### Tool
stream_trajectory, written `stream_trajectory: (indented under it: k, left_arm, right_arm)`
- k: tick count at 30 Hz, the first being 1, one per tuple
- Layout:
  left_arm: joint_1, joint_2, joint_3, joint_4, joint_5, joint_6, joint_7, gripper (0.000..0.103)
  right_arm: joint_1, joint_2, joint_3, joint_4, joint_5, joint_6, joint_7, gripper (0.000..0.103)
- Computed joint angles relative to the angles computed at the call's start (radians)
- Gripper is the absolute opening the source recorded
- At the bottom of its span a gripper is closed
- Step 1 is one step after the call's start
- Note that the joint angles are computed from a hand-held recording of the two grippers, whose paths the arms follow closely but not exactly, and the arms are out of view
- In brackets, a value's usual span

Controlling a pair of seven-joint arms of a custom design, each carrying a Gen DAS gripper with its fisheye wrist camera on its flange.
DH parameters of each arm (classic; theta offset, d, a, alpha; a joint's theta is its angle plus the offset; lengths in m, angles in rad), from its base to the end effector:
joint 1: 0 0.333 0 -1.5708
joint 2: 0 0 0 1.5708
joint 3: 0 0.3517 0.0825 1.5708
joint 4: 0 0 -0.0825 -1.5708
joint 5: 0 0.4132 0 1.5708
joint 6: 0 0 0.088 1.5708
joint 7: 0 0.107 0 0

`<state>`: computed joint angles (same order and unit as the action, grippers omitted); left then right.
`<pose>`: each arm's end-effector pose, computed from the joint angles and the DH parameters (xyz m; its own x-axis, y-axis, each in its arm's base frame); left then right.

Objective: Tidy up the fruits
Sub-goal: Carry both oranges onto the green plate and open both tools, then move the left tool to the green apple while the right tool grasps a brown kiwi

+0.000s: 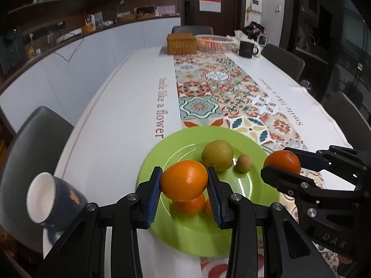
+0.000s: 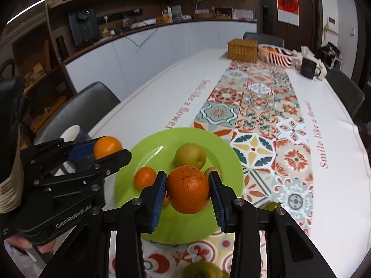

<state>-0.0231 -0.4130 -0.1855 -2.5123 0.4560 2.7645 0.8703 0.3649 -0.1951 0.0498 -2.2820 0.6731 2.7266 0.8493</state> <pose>0.4522 -0.1212 0.5127 0.1183 -0.9928 -0.0182 -0.7406 -0.0760 -0.6677 0.5061 0.1988 0.5215 0.6021 -0.7896 -0.1182 -0.6320 -0.3809 -0.6749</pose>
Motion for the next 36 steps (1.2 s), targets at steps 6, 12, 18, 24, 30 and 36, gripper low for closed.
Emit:
stream_trajectory:
  k: [6,12,18,24,30,36]
  left_arm:
    - [-0.007,0.079,0.019,0.033,-0.020,0.007,0.034,0.038]
    - [-0.023,0.101,0.030,0.047,-0.058,-0.010,0.070,0.050]
    - [-0.015,0.041,0.002,0.017,-0.037,-0.038,0.021,0.055]
    - [-0.016,-0.082,-0.051,-0.035,0.024,-0.084,-0.059,0.058]
    - [-0.051,-0.212,-0.089,-0.068,0.057,-0.123,-0.112,0.067]
    - [-0.090,-0.305,-0.133,-0.080,0.068,-0.170,-0.167,0.074]
  right_arm:
    - [-0.013,0.066,0.015,0.029,-0.054,-0.001,0.042,0.038]
    - [-0.023,0.096,0.014,0.052,-0.053,-0.026,0.048,0.039]
    - [-0.028,0.058,0.014,0.008,-0.039,0.025,0.037,0.049]
    - [-0.012,-0.053,-0.008,-0.083,-0.001,0.086,0.006,0.054]
    - [0.025,-0.203,-0.054,-0.190,0.022,0.124,-0.040,0.055]
    - [0.024,-0.350,-0.089,-0.277,-0.004,0.129,-0.037,0.063]
